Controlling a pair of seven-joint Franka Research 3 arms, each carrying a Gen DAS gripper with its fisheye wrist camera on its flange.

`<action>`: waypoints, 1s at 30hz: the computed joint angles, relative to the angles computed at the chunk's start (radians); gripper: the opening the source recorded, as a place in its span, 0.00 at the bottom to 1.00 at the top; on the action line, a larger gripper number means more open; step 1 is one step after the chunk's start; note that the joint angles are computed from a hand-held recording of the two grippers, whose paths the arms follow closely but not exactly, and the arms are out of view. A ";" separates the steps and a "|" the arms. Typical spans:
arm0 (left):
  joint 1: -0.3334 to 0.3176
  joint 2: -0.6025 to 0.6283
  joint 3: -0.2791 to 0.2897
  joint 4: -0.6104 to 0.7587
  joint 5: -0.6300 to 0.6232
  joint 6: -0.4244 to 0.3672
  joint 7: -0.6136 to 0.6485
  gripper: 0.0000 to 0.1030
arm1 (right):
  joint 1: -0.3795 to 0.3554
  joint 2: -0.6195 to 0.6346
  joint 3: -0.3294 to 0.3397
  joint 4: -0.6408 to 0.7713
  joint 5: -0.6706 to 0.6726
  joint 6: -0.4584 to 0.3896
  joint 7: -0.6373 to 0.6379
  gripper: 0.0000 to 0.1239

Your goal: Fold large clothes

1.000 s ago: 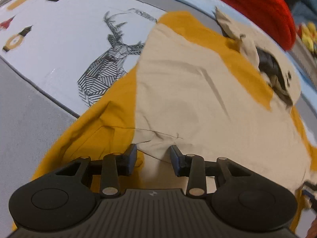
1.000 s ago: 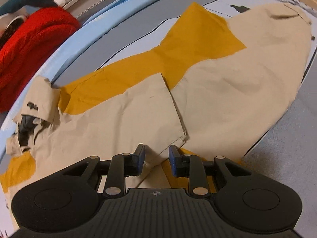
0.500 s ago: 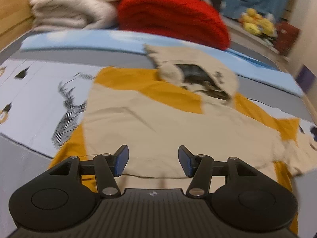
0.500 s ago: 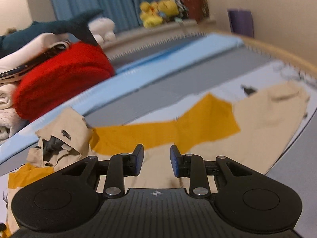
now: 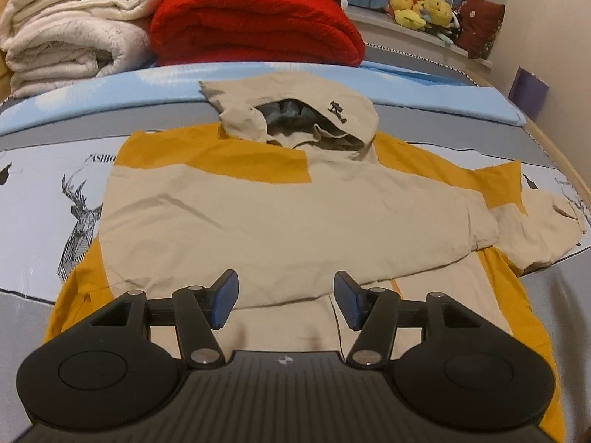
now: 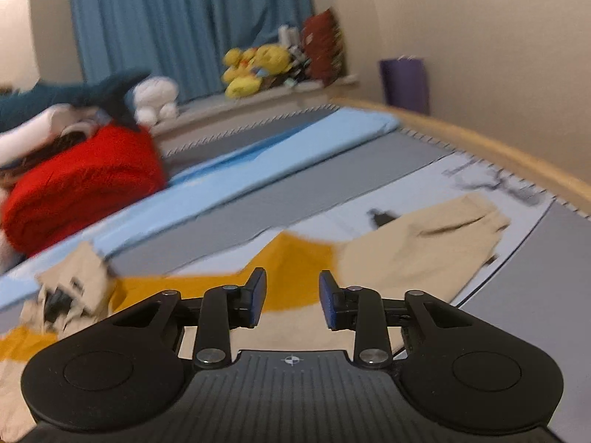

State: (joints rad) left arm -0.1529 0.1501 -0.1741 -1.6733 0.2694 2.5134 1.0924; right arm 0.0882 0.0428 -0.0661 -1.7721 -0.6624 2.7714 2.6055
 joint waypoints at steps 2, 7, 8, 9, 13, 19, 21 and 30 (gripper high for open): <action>-0.001 0.011 0.001 0.014 0.001 -0.003 -0.007 0.61 | -0.023 -0.020 -0.022 0.003 -0.054 0.031 0.048 0.20; 0.000 0.030 0.000 0.040 -0.008 -0.026 0.000 0.61 | -0.108 0.026 -0.052 0.042 0.107 0.129 -0.113 0.23; -0.001 0.034 -0.001 0.044 -0.007 -0.033 0.011 0.61 | -0.124 0.042 -0.052 0.041 0.201 0.143 -0.195 0.27; -0.002 0.037 0.000 0.048 -0.003 -0.038 0.014 0.61 | -0.144 0.062 -0.047 0.039 0.315 0.151 -0.291 0.27; -0.004 0.052 0.004 0.061 0.005 -0.048 0.012 0.61 | -0.191 0.135 -0.055 0.027 0.576 0.108 -0.468 0.27; -0.012 0.081 0.001 0.081 0.015 -0.074 0.024 0.61 | -0.226 0.244 -0.059 0.024 0.831 0.089 -0.554 0.28; -0.014 0.090 0.000 0.087 0.013 -0.082 0.032 0.61 | -0.235 0.280 -0.060 0.036 0.906 0.113 -0.552 0.28; -0.023 0.107 0.005 0.096 0.033 -0.099 0.044 0.61 | -0.204 0.398 -0.119 0.135 0.938 0.133 -0.495 0.28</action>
